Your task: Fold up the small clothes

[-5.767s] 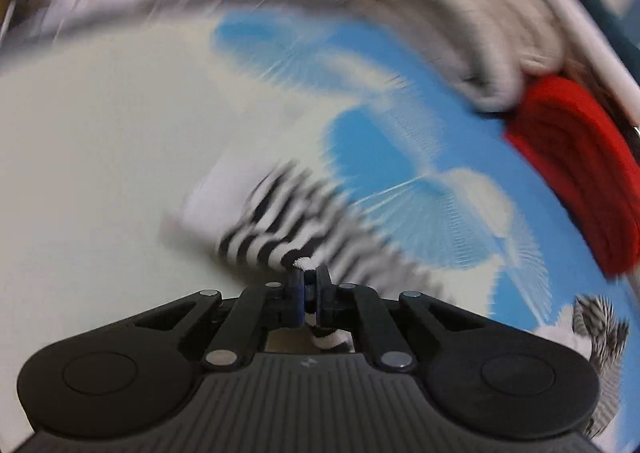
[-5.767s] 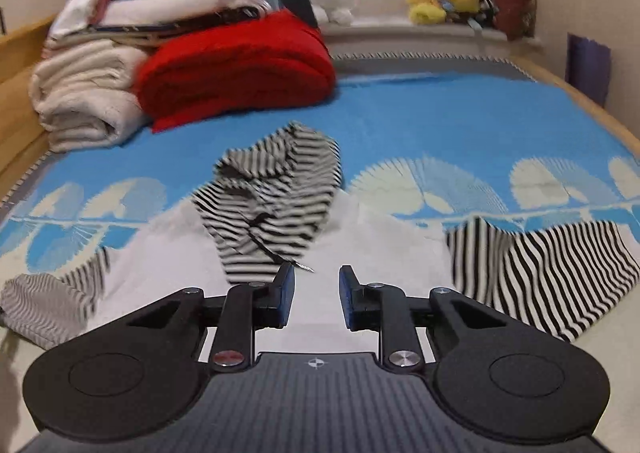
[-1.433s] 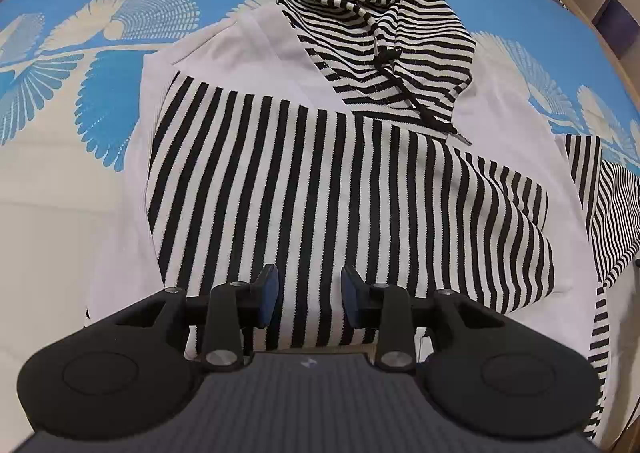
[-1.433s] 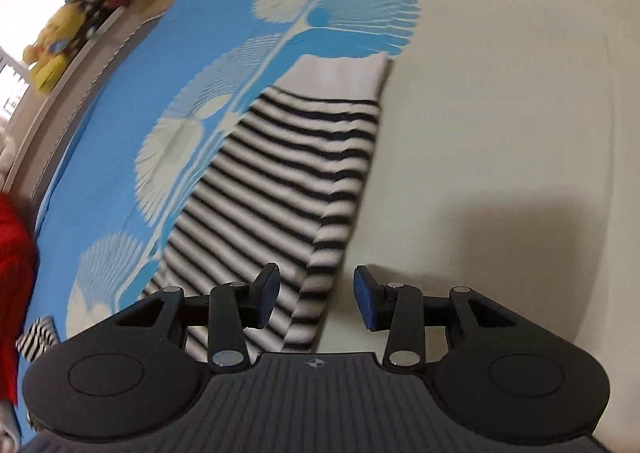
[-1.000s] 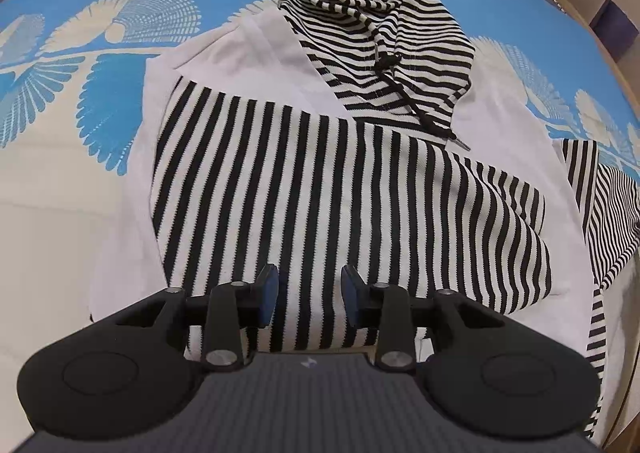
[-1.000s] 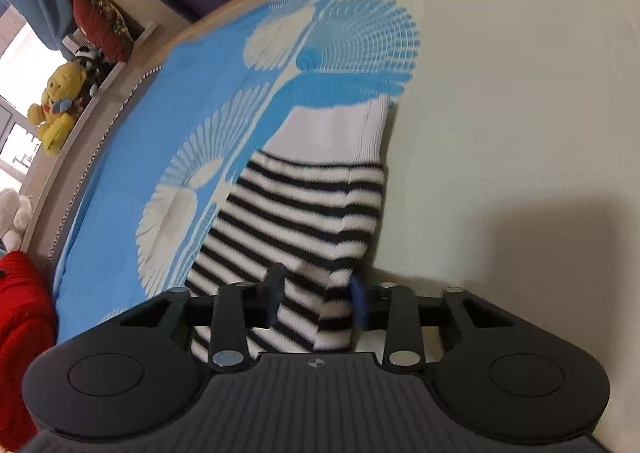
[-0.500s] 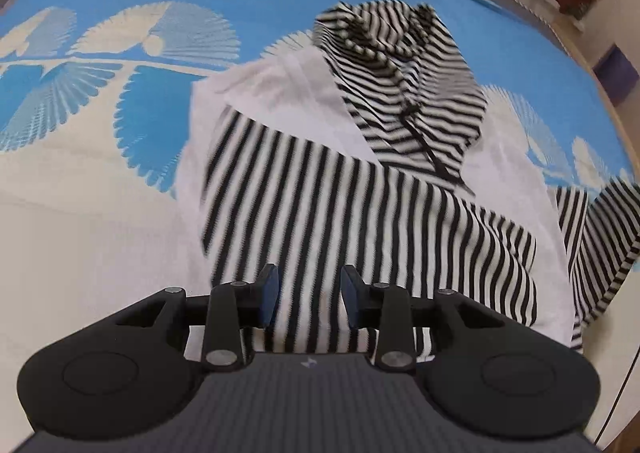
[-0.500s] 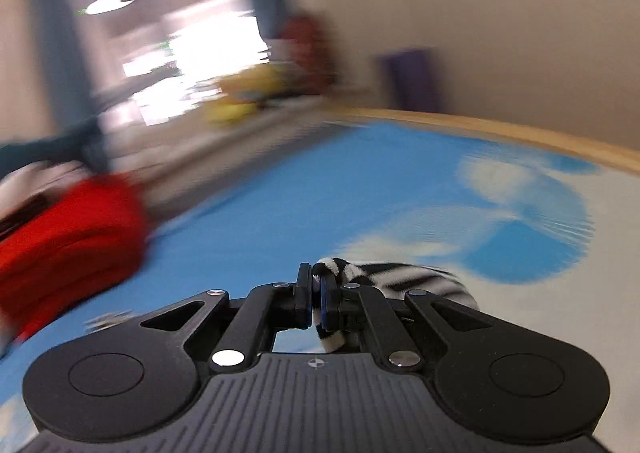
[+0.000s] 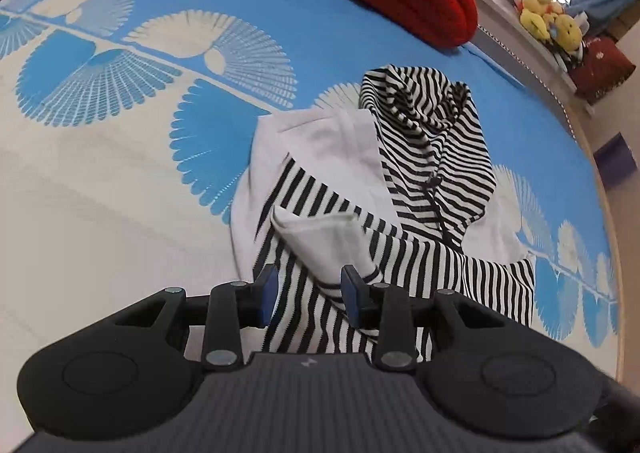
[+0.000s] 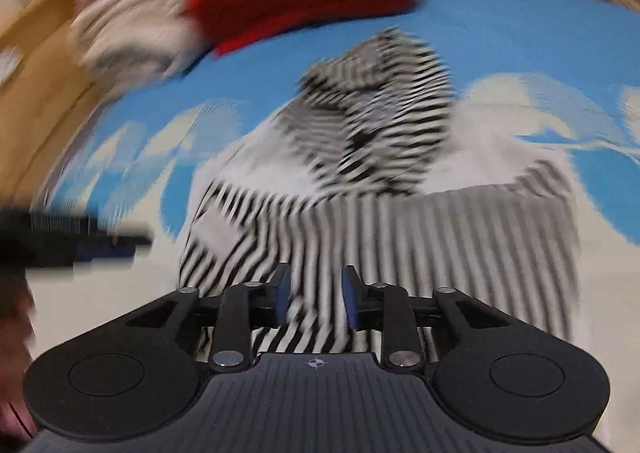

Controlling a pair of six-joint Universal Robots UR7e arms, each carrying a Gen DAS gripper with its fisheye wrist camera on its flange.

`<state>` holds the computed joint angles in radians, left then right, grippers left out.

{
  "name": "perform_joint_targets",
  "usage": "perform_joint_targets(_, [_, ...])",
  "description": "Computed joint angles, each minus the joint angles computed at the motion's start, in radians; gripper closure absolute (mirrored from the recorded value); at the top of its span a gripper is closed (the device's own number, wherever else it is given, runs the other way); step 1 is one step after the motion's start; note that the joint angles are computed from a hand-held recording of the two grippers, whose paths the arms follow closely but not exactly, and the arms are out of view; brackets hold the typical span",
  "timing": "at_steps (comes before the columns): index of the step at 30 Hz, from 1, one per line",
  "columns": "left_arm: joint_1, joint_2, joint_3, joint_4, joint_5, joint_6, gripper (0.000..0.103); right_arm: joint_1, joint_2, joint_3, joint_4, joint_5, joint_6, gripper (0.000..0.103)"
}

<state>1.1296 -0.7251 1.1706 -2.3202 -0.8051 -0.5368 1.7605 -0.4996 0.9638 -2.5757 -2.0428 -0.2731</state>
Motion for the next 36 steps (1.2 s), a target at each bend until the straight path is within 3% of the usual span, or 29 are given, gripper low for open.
perform_joint_targets(3, [0.002, -0.002, 0.001, 0.006, 0.004, -0.009, 0.065, 0.010, -0.055, 0.077, -0.144, -0.004, 0.017, 0.059])
perform_joint_targets(6, [0.005, -0.001, 0.001, 0.010, 0.003, -0.020, 0.065, -0.018, -0.091, 0.163, -0.336, 0.013, -0.027, 0.052])
perform_joint_targets(8, [0.008, 0.004, -0.005, 0.020, 0.011, -0.031, 0.065, -0.032, -0.062, 0.141, -0.381, -0.077, -0.003, 0.052])
perform_joint_targets(9, [0.009, 0.009, -0.011, 0.029, 0.017, -0.038, 0.065, -0.041, -0.056, 0.125, -0.352, -0.101, 0.050, 0.051])
perform_joint_targets(11, [0.012, 0.018, -0.023, 0.037, 0.019, -0.047, 0.065, -0.067, -0.059, 0.094, -0.242, -0.066, 0.193, 0.051])
perform_joint_targets(13, [0.015, 0.033, -0.039, 0.040, 0.011, -0.059, 0.065, -0.083, -0.051, 0.059, -0.167, -0.047, 0.259, 0.051])
perform_joint_targets(16, [0.019, 0.062, -0.065, 0.035, -0.014, -0.064, 0.065, -0.091, -0.038, 0.025, -0.094, -0.052, 0.233, 0.052])
perform_joint_targets(19, [0.030, 0.085, -0.081, 0.000, -0.057, -0.095, 0.064, -0.098, -0.049, 0.012, 0.002, -0.079, 0.305, 0.052])
perform_joint_targets(21, [0.038, 0.099, -0.088, -0.037, -0.085, -0.120, 0.054, -0.106, -0.052, 0.001, 0.057, -0.068, 0.337, 0.052])
perform_joint_targets(29, [0.063, 0.166, -0.165, -0.020, -0.062, -0.222, 0.054, -0.121, -0.063, -0.011, 0.187, -0.038, 0.353, 0.051])
perform_joint_targets(30, [0.063, 0.171, -0.173, 0.000, -0.041, -0.240, 0.059, -0.124, -0.063, -0.014, 0.205, -0.033, 0.362, 0.051])
perform_joint_targets(31, [0.056, 0.171, -0.173, 0.028, 0.008, -0.272, 0.072, -0.127, -0.062, -0.019, 0.218, -0.032, 0.373, 0.051])
perform_joint_targets(32, [0.038, 0.164, -0.157, 0.049, 0.095, -0.319, 0.096, -0.130, -0.061, -0.023, 0.227, -0.035, 0.387, 0.051])
perform_joint_targets(34, [0.009, 0.140, -0.102, -0.029, 0.178, -0.298, 0.098, -0.134, -0.058, -0.029, 0.237, -0.045, 0.413, 0.051])
perform_joint_targets(36, [-0.015, 0.115, -0.043, -0.187, 0.181, -0.208, 0.098, -0.138, -0.054, -0.031, 0.237, -0.051, 0.444, 0.051])
